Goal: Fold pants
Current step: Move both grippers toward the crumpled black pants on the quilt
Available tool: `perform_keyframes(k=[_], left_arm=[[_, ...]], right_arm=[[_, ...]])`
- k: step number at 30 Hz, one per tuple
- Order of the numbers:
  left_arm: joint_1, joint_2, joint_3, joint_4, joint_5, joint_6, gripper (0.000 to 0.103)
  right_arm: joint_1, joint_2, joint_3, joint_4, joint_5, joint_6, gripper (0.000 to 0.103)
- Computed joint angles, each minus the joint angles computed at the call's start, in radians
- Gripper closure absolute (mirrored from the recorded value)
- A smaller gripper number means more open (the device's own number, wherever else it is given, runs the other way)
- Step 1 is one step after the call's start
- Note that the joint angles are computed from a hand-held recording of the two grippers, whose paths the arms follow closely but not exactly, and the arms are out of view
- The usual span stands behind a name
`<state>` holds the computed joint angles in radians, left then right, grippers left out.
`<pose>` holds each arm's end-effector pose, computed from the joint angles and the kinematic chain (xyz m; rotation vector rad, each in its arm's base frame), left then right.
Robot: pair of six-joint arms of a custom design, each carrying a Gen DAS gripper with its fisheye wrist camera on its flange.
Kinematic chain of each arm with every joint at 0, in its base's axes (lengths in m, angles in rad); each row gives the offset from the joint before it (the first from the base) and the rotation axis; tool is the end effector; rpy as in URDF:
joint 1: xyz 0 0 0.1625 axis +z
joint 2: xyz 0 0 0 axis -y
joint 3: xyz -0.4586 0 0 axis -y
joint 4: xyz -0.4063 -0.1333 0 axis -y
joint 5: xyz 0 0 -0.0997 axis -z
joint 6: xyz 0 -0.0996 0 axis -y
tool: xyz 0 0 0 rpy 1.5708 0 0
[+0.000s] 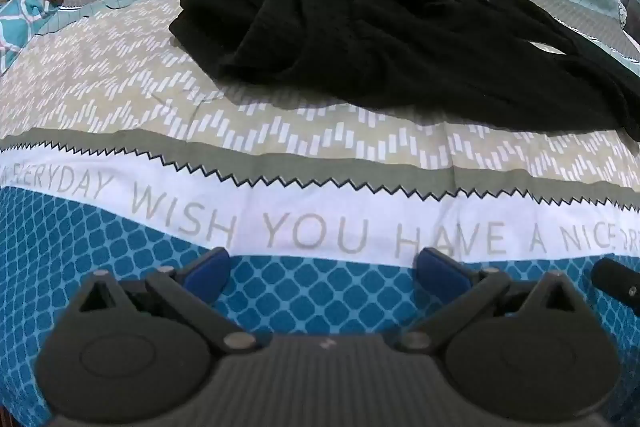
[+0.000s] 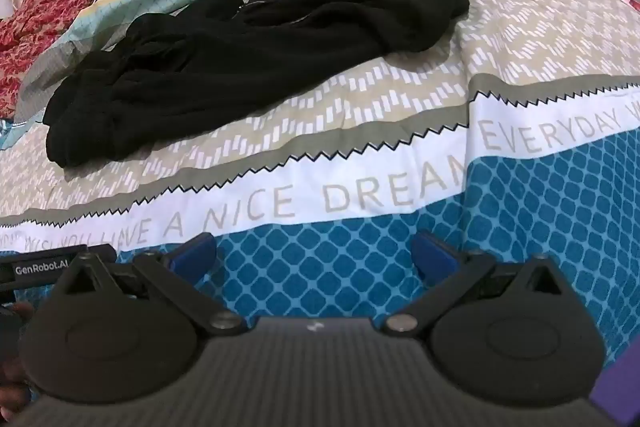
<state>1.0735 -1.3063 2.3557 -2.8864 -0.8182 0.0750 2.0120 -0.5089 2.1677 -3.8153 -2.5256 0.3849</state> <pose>-0.0318 -0.4806 0.2089 0.5581 2.3486 -0.5152 0.2519 -0.4115 -0.0116 -0.2884 -2.2663 1.0921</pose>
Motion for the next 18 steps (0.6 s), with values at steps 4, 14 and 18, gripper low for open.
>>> perform_keyframes(k=[4,14,18], left_arm=[[-0.006,-0.002,0.009,-0.013,0.001,0.008,0.0],[-0.033,-0.044,-0.023,-0.071,-0.03,0.101,0.002],[-0.058,0.051,-0.117,-0.337,0.001,0.312,0.0]], right_arm=[[-0.008,-0.004,0.024,-0.083,0.036,0.013,0.0],[-0.048,0.047,0.036,-0.331,0.128,-0.063,0.0],[-0.052,0.068,0.025,-0.385,0.138,-0.162,0.0]])
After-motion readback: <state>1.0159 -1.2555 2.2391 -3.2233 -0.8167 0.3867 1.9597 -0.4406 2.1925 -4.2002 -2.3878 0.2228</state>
